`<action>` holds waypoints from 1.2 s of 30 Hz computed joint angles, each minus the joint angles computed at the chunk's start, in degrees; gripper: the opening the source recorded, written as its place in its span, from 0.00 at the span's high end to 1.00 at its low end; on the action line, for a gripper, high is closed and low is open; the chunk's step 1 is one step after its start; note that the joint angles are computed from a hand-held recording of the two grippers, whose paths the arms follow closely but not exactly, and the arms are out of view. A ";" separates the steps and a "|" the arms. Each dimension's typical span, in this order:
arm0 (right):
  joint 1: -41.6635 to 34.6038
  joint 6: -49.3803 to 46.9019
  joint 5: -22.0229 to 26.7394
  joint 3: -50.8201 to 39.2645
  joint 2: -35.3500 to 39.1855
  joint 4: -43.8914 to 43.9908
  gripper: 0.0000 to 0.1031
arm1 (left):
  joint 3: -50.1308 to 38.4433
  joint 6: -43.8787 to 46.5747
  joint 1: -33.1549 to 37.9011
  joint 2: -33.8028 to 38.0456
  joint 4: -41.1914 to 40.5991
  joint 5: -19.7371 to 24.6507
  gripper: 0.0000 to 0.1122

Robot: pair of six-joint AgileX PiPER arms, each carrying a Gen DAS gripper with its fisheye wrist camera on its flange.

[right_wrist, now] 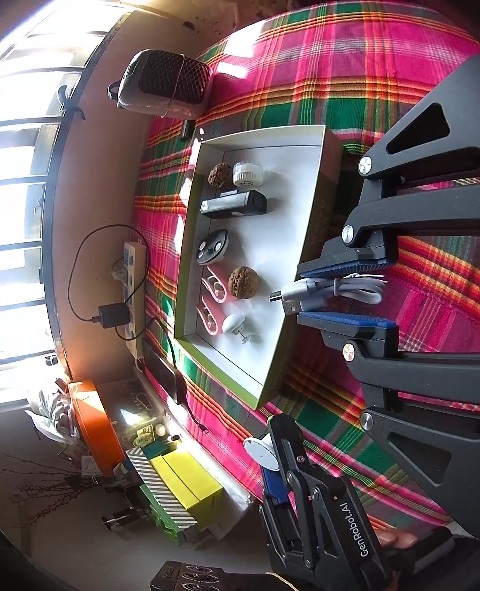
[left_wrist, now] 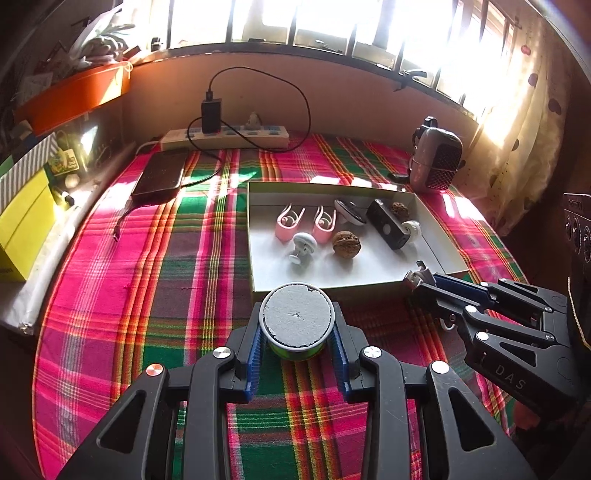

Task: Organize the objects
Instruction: 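Carry the puck with the left tool while the right tool carries the cable into the box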

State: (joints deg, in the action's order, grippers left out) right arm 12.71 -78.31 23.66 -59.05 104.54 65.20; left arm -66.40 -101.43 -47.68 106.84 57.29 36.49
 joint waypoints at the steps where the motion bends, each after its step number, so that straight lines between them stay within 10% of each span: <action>1: -0.19 1.10 -0.06 -0.46 0.03 -0.95 0.81 | -0.62 0.67 0.22 0.29 -0.20 -0.17 0.73; 36: -2.05 27.29 8.45 -27.06 17.39 -22.29 0.81 | -20.75 24.61 7.93 14.67 -15.86 -4.75 0.73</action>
State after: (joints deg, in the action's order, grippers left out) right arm 10.65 -51.02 32.12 -86.11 121.92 42.92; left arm -87.15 -76.82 -39.75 121.50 41.43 31.75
